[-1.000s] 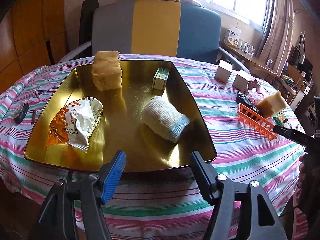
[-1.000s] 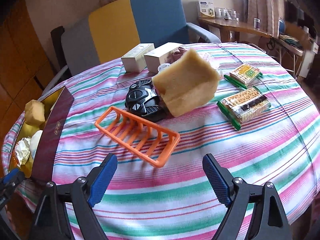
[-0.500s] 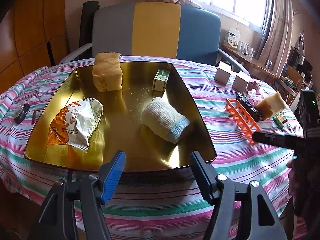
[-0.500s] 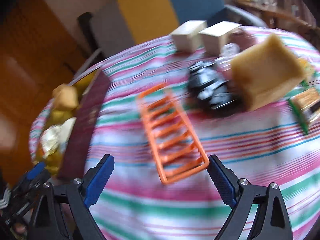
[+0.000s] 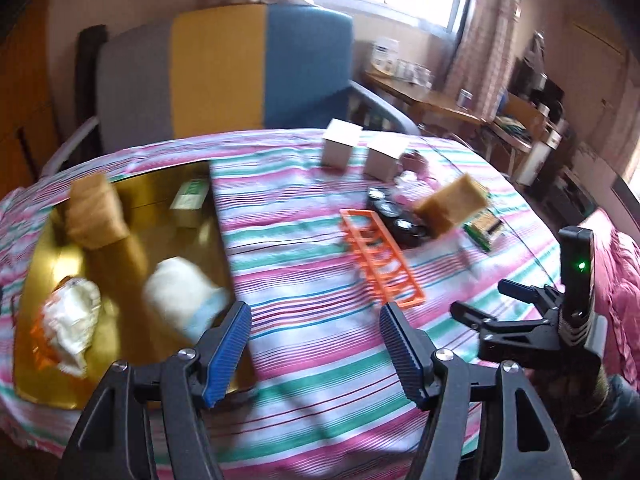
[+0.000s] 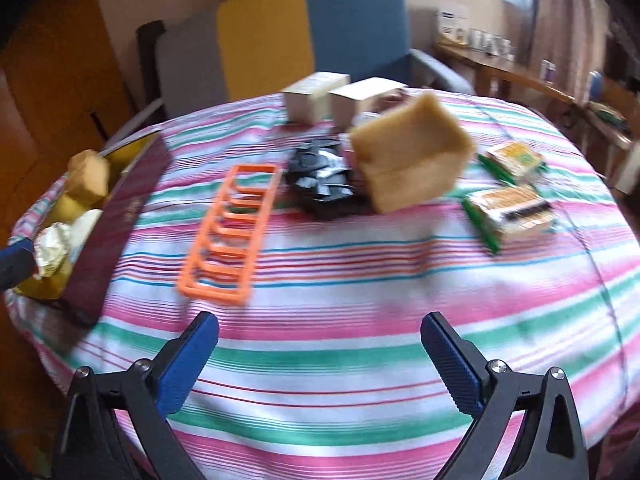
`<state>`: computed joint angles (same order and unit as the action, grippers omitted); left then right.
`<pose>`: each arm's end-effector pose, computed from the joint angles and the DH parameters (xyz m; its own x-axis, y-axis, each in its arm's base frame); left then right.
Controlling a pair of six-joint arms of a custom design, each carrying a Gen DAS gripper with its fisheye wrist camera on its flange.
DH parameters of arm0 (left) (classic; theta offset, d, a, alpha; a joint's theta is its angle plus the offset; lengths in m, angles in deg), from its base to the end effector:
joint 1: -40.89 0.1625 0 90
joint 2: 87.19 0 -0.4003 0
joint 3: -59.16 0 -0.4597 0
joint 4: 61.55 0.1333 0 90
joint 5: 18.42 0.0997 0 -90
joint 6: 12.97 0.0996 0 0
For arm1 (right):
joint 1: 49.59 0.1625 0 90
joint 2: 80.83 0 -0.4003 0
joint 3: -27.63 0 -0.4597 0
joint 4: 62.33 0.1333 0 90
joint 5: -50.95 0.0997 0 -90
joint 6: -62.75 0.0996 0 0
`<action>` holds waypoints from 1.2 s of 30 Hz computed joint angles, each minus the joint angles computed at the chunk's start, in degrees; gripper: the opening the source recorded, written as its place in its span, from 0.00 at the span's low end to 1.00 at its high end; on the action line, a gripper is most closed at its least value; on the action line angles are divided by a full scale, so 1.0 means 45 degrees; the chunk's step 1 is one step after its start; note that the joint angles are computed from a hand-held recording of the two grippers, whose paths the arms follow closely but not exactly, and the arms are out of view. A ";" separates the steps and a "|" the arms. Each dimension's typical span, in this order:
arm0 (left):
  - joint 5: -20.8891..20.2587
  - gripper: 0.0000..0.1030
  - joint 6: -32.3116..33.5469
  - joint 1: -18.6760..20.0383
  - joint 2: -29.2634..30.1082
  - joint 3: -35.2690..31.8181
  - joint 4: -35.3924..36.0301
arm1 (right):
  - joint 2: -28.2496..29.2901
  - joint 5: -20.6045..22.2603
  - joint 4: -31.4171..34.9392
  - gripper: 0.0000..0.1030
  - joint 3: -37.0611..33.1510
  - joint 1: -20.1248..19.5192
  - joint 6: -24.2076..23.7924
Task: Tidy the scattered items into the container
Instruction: 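Withdraw both open tools from the tray toward the remaining items, then grasp the black remote controller with the right tool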
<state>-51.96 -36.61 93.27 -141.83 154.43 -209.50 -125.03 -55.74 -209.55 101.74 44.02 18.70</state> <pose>-0.2511 -0.6802 0.1668 -0.7733 -0.1743 -0.6096 0.2976 0.7491 -0.5918 0.1560 -0.8096 0.1733 -0.6542 -0.5654 0.5024 -0.7107 0.6869 -0.1523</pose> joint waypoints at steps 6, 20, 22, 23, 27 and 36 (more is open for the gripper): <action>-0.0929 0.66 0.0830 0.0389 0.2024 -0.2787 0.1546 | 0.0206 -0.0457 -0.1271 0.99 -0.0278 -0.0247 -0.0017; -0.0294 0.66 0.0100 0.1263 0.4049 -0.5811 0.4888 | 0.0494 0.0028 -0.2713 1.00 0.0056 -0.0670 -0.0662; -0.0462 0.66 -0.0012 0.1378 0.3998 -0.5738 0.4738 | 0.0519 0.0124 -0.2864 1.00 0.0075 -0.0691 -0.0734; -0.0533 0.66 -0.0222 0.1431 0.3921 -0.5647 0.4774 | 0.0534 0.0148 -0.2891 1.00 0.0068 -0.0694 -0.0779; -0.1000 0.56 -0.0879 0.1618 0.3316 -0.4790 0.4523 | 0.0561 0.0159 -0.2869 1.00 0.0028 -0.0687 -0.0864; -0.1537 0.48 -0.0905 0.1399 0.2018 -0.2597 0.2891 | 0.0773 0.1477 0.1144 0.55 -0.1703 -0.0510 0.0094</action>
